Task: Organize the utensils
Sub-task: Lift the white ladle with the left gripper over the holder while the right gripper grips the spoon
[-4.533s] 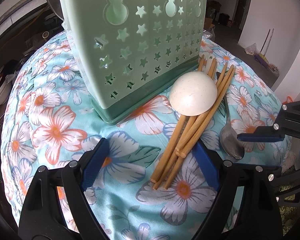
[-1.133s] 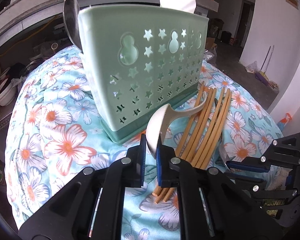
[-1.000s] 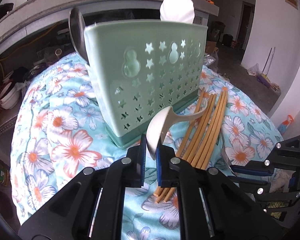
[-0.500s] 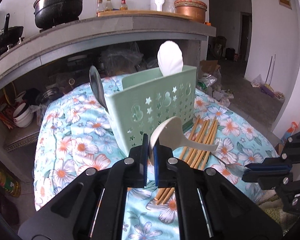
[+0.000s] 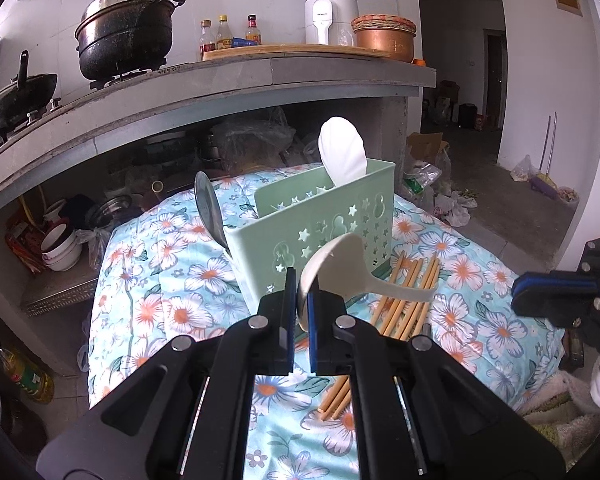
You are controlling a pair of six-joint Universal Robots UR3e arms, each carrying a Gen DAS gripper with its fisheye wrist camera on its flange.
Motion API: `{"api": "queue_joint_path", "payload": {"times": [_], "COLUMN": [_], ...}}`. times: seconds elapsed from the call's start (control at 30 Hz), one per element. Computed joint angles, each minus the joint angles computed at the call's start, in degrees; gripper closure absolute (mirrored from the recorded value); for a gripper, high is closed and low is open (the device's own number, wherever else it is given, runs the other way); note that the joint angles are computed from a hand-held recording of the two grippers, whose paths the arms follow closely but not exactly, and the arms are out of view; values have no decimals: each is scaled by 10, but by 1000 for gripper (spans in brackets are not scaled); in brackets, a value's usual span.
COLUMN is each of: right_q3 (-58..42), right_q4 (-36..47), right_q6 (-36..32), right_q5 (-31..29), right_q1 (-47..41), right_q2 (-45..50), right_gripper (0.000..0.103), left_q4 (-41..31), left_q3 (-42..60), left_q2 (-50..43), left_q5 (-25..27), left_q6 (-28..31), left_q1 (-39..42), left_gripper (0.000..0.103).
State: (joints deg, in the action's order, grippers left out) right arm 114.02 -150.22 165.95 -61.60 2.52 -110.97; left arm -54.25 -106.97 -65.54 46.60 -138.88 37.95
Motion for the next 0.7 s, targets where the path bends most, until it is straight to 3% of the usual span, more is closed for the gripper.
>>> {"api": "queue_joint_path", "payload": {"times": [0.2,0.3,0.47,0.53,0.7], "right_q3": [-8,-6,25,34,25], "right_q4": [119,138,128,118,185], "right_q6": [-73,-111,-194,-221,-324], "right_q5": [56,28,-26,-52,-35], "right_q1": [-76,-68,-33,-12,10], "right_q2": [-5,19,44,47,33], "right_gripper": [101,98,69,67,67], "left_q4": [23,38,50,56,62], "left_q3": [-3,-6,-12,-14,-14], "left_q2": [-18,-28,-37,-39,-49], "left_q5": [24,35,45,49,51], "left_q6": [-16,-22,-32,-33,-36], "left_q1": [-16,-23,-25,-26,-27], "left_gripper": [99,99,99,99,99]}}
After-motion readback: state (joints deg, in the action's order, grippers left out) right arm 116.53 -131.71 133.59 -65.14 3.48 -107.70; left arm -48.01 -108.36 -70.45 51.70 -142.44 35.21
